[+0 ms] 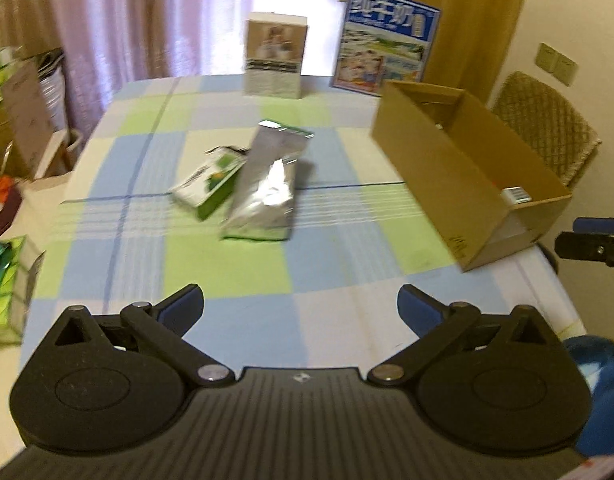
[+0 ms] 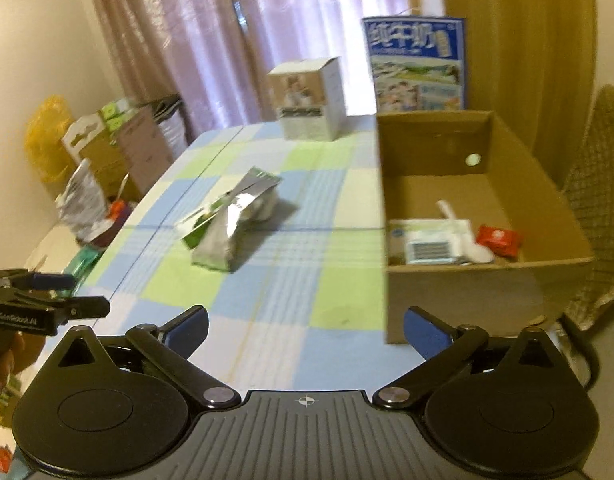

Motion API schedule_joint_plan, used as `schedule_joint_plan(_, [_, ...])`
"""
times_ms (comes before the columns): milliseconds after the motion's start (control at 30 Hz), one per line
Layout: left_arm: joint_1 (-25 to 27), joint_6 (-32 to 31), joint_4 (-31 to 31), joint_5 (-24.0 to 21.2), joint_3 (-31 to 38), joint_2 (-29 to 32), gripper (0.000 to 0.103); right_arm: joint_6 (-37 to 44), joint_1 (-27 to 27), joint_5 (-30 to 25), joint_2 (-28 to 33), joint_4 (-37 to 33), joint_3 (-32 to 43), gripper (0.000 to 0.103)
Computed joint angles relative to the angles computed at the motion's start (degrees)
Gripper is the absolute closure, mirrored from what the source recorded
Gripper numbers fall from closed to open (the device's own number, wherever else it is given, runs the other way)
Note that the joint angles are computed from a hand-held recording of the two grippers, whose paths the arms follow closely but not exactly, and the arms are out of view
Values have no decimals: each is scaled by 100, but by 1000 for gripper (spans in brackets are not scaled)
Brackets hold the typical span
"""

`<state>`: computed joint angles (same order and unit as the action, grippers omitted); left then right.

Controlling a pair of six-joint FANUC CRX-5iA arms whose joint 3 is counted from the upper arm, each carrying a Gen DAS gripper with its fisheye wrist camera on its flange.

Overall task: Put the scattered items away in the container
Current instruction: 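Withdraw both tools from the cardboard box back over the table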

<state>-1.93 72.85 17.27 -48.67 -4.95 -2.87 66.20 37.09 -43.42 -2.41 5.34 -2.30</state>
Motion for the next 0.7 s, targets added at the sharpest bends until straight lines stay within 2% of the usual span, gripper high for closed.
schedule_joint_plan(300, [427,-301,-51,-62,-170,-132,2,195,137,-124,367,-165,288,2])
schedule_joint_plan(700, [593,-681,-83,-88,54,261,2,432,192,-281,1010,-335,908,2])
